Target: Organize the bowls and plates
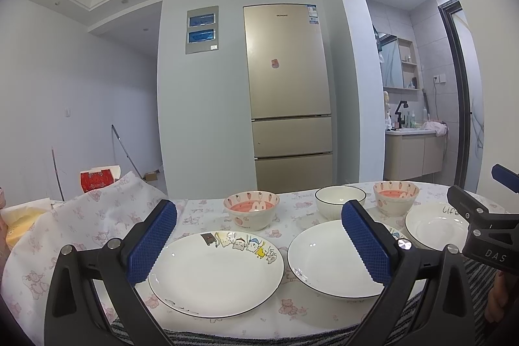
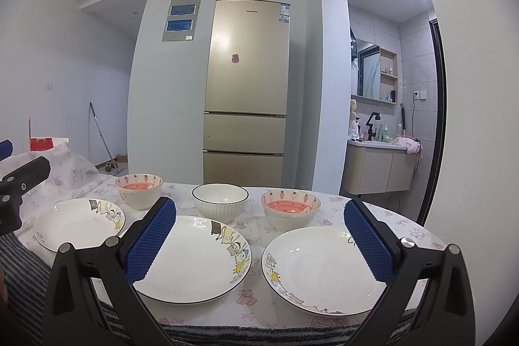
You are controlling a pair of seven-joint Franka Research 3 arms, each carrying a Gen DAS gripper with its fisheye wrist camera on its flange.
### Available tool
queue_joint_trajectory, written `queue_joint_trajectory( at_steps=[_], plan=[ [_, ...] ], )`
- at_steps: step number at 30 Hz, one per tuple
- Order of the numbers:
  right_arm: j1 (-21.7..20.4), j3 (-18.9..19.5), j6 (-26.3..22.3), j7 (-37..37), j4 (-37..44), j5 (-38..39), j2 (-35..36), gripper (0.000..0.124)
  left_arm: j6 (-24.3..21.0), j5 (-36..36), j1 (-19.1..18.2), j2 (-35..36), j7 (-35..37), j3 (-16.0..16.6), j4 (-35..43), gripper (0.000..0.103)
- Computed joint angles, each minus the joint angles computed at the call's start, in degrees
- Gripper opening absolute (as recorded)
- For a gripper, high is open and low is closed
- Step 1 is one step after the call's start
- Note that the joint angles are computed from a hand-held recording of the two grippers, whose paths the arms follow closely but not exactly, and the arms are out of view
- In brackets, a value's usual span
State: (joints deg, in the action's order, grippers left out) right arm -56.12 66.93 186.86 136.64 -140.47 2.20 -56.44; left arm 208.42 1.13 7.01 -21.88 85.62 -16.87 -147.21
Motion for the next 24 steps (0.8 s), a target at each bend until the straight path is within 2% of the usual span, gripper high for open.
queue_joint_trajectory(
  at_steps=[24],
  plan=[
    [0.1,0.0,0.0,0.1,-0.1,-0.1,-0.2,0.103,0.2,-0.6,0.0,-0.1,0.5,-0.2,-0.2,0.103]
  ],
)
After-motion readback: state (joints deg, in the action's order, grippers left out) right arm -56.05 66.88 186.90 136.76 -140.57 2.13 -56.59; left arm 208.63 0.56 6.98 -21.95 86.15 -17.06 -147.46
